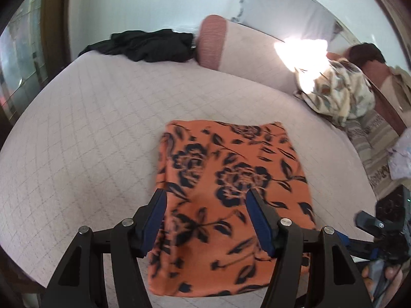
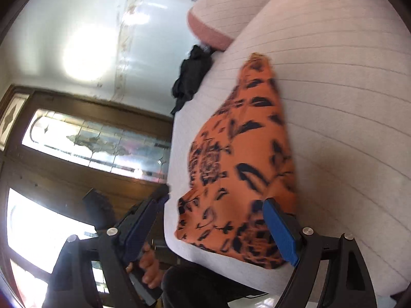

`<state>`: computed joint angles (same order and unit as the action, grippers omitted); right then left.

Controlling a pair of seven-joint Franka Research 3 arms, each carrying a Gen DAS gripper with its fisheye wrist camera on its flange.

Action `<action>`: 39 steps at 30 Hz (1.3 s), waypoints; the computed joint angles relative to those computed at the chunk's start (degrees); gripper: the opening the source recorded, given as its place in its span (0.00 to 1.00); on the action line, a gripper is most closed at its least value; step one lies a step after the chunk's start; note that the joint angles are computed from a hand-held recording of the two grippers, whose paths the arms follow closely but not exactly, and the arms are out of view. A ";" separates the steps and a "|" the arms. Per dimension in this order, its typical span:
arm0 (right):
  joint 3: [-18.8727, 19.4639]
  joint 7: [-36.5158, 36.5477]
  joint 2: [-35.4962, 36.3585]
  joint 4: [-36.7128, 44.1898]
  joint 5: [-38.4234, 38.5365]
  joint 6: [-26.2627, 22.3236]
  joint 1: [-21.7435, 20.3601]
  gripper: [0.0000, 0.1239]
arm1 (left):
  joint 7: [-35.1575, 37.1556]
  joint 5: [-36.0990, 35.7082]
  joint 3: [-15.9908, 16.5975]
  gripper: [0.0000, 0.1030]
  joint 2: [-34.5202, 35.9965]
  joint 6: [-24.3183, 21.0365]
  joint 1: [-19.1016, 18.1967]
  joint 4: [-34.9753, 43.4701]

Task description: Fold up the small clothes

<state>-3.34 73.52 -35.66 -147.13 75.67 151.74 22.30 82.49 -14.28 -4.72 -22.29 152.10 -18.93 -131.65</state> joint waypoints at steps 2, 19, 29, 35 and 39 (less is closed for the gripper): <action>-0.32 2.08 -0.94 -1.77 -0.39 -0.34 -0.74 0.70 | -1.41 2.52 -1.65 0.63 0.91 -1.26 0.93 0.43; 3.71 8.90 8.45 3.04 -12.27 -3.57 -4.40 0.28 | -4.14 3.06 -0.78 0.78 5.75 0.11 2.10 -2.11; -0.05 8.80 5.34 1.65 -13.02 0.58 -1.09 0.57 | -2.42 1.70 -1.23 0.79 5.15 1.81 2.51 -3.50; -3.10 5.77 14.47 8.47 -6.31 -4.12 -2.05 0.59 | -1.19 0.55 -0.69 0.79 4.95 1.82 2.21 -3.76; 2.93 8.45 14.48 9.96 -16.78 -1.23 -5.27 0.23 | -0.33 -0.22 -0.42 0.79 4.78 1.59 2.08 -3.71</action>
<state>-0.41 81.96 -21.18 -137.17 58.88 150.52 17.03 82.15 -14.50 -5.14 -17.51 153.69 -16.85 -135.36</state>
